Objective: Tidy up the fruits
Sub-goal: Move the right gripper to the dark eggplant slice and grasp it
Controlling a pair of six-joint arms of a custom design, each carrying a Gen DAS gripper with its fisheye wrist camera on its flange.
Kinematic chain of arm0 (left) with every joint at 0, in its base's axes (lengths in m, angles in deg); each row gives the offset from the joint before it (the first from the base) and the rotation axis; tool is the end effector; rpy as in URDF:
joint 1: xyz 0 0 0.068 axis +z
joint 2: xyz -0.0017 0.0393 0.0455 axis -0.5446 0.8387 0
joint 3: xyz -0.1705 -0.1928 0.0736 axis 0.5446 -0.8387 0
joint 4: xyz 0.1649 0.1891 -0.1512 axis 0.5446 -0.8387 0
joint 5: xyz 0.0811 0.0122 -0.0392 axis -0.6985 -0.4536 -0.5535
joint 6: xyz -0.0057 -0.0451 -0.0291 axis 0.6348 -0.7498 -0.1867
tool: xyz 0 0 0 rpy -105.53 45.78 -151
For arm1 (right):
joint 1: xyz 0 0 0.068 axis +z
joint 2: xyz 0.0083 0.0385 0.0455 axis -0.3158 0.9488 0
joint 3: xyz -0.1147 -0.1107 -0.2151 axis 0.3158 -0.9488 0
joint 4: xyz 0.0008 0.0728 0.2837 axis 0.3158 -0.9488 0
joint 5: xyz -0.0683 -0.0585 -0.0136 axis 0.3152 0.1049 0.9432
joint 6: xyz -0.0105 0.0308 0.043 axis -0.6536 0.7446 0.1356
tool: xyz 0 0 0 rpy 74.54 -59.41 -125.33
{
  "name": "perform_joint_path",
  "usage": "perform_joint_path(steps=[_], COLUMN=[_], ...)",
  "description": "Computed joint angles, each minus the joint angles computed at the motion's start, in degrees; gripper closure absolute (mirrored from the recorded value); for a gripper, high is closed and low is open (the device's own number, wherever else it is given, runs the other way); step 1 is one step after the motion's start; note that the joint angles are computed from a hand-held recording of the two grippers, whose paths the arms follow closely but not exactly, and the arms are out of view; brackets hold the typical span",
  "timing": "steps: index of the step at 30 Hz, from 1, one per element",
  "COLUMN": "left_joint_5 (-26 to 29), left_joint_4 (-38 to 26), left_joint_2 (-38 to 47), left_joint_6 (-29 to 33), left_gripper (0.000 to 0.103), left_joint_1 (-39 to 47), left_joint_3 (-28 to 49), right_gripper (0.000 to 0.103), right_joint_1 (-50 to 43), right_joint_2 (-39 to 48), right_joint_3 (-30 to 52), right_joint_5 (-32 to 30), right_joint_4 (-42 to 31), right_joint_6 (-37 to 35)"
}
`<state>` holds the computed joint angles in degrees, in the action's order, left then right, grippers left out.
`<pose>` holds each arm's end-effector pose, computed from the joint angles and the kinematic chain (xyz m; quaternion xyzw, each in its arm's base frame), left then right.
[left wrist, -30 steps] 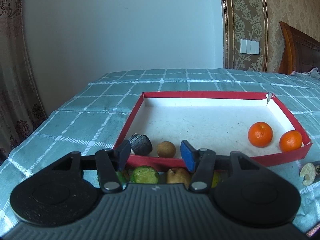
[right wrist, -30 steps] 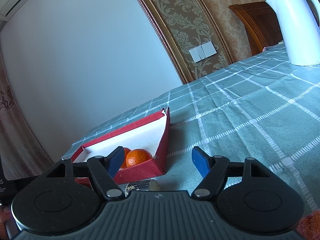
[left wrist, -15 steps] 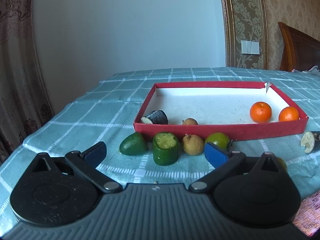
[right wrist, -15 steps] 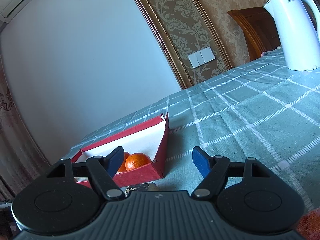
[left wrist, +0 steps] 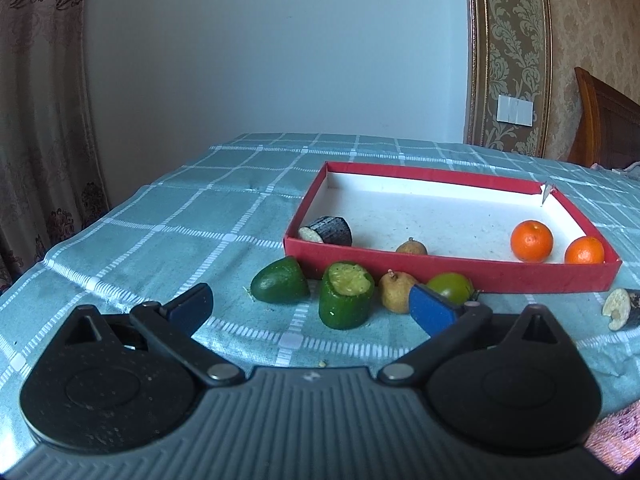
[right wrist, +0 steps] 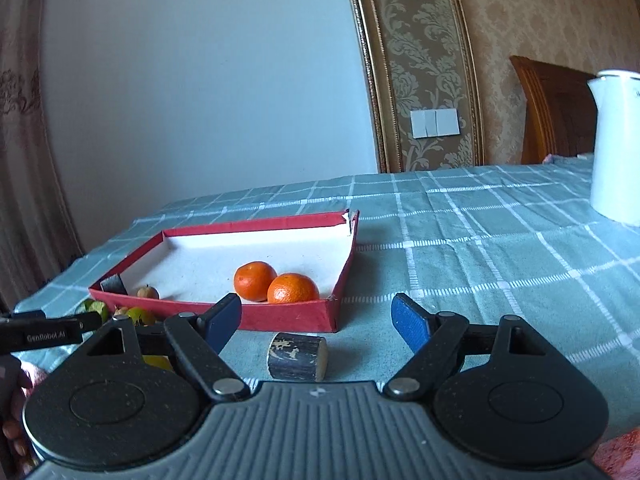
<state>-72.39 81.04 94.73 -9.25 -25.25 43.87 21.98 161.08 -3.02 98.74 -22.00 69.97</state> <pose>0.2452 0.0303 0.0236 -0.0115 0.8485 0.0165 0.5288 0.1915 0.1376 0.0395 0.0226 0.8249 0.0630 0.5614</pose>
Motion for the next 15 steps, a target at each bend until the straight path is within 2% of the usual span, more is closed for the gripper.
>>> perform_joint_path(steps=[7, 11, 15], left_joint_5=[-0.13, 0.24, 0.22], left_joint_4=[1.04, 1.13, 1.11], left_joint_2=[0.35, 0.37, 0.30], left_joint_6=[-0.43, -0.53, -0.59], left_gripper=[0.000, 0.000, 0.000], left_joint_1=[0.11, 0.40, 0.36], left_joint_3=[-0.30, -0.40, -0.46], right_gripper=[0.021, 0.021, 0.031], right_joint_1=[-0.68, 0.04, -0.28], right_joint_2=[0.07, 1.17, 1.35], right_joint_3=[5.42, 8.11, 10.25], right_joint_5=[-1.76, -1.07, -1.33], right_joint_4=[-11.99, -16.33, -20.44], right_joint_6=[1.17, 1.28, 1.99])
